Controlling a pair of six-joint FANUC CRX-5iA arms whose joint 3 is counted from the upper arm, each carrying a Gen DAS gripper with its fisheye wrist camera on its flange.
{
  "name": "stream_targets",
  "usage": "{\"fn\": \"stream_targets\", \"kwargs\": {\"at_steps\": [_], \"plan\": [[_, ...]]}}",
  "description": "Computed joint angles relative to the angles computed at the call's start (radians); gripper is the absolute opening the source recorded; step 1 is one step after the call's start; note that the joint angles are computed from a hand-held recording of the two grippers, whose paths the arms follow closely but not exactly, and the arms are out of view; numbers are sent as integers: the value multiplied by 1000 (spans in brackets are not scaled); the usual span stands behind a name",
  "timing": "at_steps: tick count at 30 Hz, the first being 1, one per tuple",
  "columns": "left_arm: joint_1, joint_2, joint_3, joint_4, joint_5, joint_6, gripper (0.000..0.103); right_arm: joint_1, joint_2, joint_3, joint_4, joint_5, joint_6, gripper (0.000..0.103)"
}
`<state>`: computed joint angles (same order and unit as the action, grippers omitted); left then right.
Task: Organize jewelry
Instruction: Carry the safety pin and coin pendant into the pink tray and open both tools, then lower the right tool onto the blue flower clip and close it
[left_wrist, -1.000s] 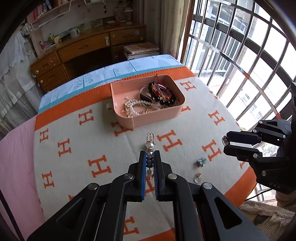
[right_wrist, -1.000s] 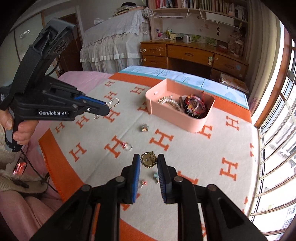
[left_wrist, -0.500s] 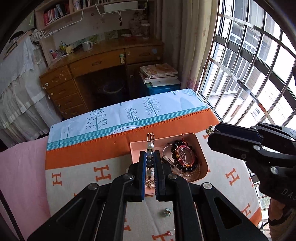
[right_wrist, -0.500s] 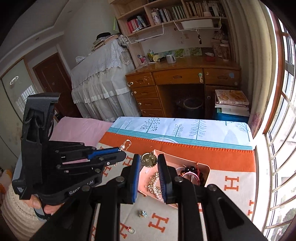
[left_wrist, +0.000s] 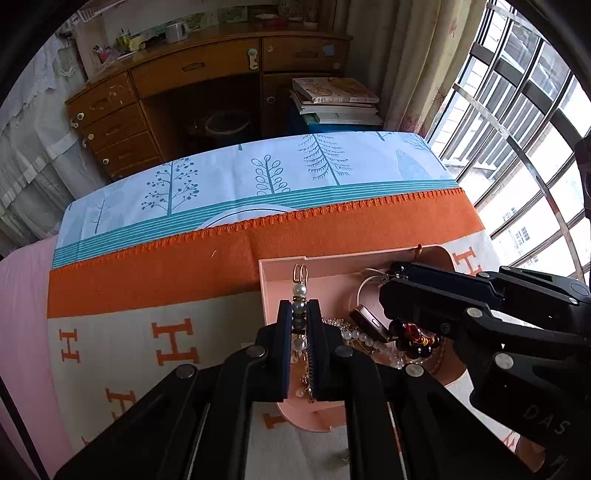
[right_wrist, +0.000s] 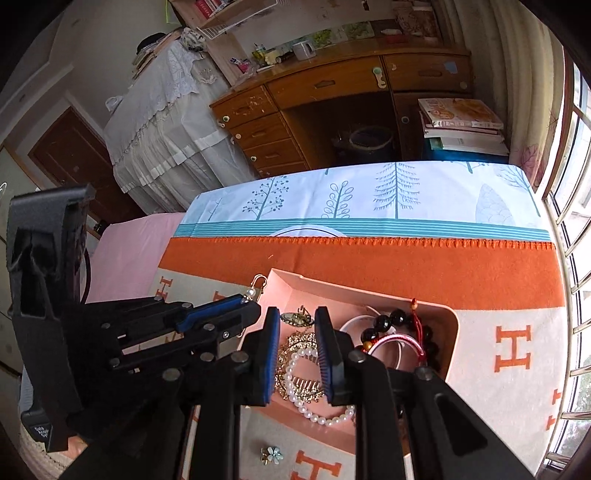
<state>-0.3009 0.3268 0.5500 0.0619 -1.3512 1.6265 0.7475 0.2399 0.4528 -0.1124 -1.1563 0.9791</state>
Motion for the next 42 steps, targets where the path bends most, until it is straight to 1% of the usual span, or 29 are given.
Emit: {"fn": "stream_targets", "kwargs": {"at_steps": [2, 3, 5, 6, 11, 17, 20, 23, 24, 25, 29, 31, 35, 38, 40, 42], "plan": [[0, -1, -10, 4, 14, -6, 5, -12, 13, 12, -21, -10, 1, 20], [3, -1, -14, 11, 22, -12, 7, -17, 15, 11, -29, -10, 1, 21], [6, 0, -18, 14, 28, -10, 15, -22, 13, 3, -37, 2, -7, 31], [7, 0, -21, 14, 32, -9, 20, -24, 8, -8, -33, 12, -14, 33], [8, -6, -30, 16, 34, -8, 21, -24, -11, -39, -29, 46, -15, 33], [3, -37, -49, -5, 41, -14, 21, -4, -48, -80, 10, 67, -7, 33], [2, -55, -57, -12, 41, -13, 22, 10, -73, -102, 29, 78, -5, 33], [-4, -80, -70, -25, 45, -7, 35, 25, -99, -124, 52, 82, -5, 33], [-6, -92, -78, -31, 51, -6, 41, 30, -109, -132, 56, 86, -6, 33], [-10, -105, -87, -38, 58, -7, 44, 33, -120, -140, 59, 89, -6, 33], [-23, -149, -112, -50, 60, -17, 46, 56, -167, -181, 85, 100, -21, 33], [-29, -178, -132, -58, 65, -21, 54, 69, -192, -204, 100, 105, -33, 33], [-45, -242, -172, -76, 83, -26, 59, 101, -246, -251, 134, 108, -57, 33], [-53, -287, -198, -86, 92, -15, 66, 132, -285, -286, 166, 106, -85, 33], [-64, -314, -211, -106, 96, -2, 73, 158, -311, -312, 198, 102, -111, 33], [-79, -336, -221, -134, 96, 9, 76, 186, -336, -337, 235, 97, -137, 33]]}}
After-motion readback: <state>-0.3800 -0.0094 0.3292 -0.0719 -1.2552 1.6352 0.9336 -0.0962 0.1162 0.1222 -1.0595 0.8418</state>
